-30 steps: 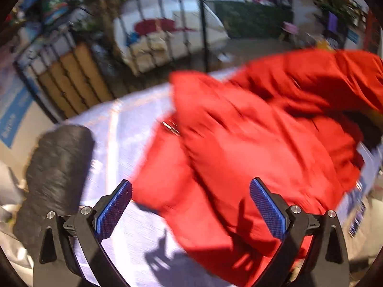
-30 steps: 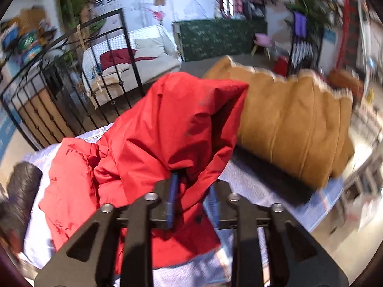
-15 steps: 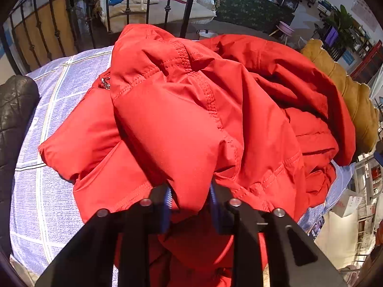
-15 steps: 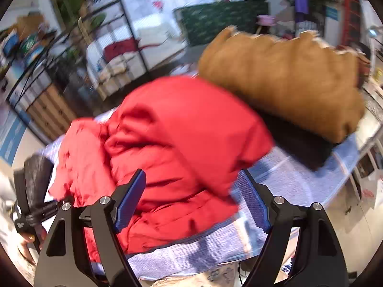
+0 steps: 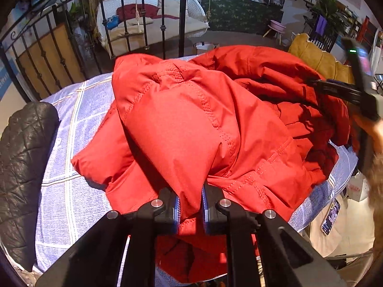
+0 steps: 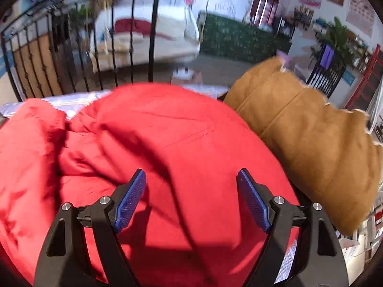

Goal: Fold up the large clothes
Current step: 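Lift the red jacket with both tools and shake it out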

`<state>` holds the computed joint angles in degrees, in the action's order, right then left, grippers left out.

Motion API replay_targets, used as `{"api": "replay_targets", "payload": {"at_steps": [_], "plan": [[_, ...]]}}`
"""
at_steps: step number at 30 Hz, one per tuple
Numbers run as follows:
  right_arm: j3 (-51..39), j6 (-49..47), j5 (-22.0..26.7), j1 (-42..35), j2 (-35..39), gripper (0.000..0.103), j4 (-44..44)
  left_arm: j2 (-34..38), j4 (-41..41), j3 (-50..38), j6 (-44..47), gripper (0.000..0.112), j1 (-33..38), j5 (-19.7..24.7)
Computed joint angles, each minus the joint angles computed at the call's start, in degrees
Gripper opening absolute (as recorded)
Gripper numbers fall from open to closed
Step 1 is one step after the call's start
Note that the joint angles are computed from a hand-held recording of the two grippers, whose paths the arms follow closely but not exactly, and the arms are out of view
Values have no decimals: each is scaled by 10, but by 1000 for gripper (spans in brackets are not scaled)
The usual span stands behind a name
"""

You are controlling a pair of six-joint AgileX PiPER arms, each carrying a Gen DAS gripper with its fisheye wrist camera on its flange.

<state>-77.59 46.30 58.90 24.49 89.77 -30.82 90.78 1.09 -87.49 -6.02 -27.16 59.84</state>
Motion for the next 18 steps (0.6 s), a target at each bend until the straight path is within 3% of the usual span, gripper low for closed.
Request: {"api": "replay_targets", "payload": {"at_steps": [1,2,3,6,10,12,15,18], "plan": [[-17,-7,8,-11,14,53,9,-7,4,1,2,14,4,-1],[-20,-8,-2,-19,16,23,19,-12,6,1,5,14,10,-2],[-22,-14,-15,-30,10,13,37,-17,4,-3,10,14,23,0],[-26,-13,-27,-42,-21,6,50,-23,2,-36,34,14,69,12],[0,29,-56,-71,-104,4,42,-36,56,-119,55,12,131,6],[3,40,-54,-86,-144,3,30,-28,63,-191,79,12,174,9],[3,52,-41,-89,-190,3,-7,22,25,-344,112,11,244,67],[11,64,-38,-90,-234,3,-31,31,85,-391,103,11,260,41]]}}
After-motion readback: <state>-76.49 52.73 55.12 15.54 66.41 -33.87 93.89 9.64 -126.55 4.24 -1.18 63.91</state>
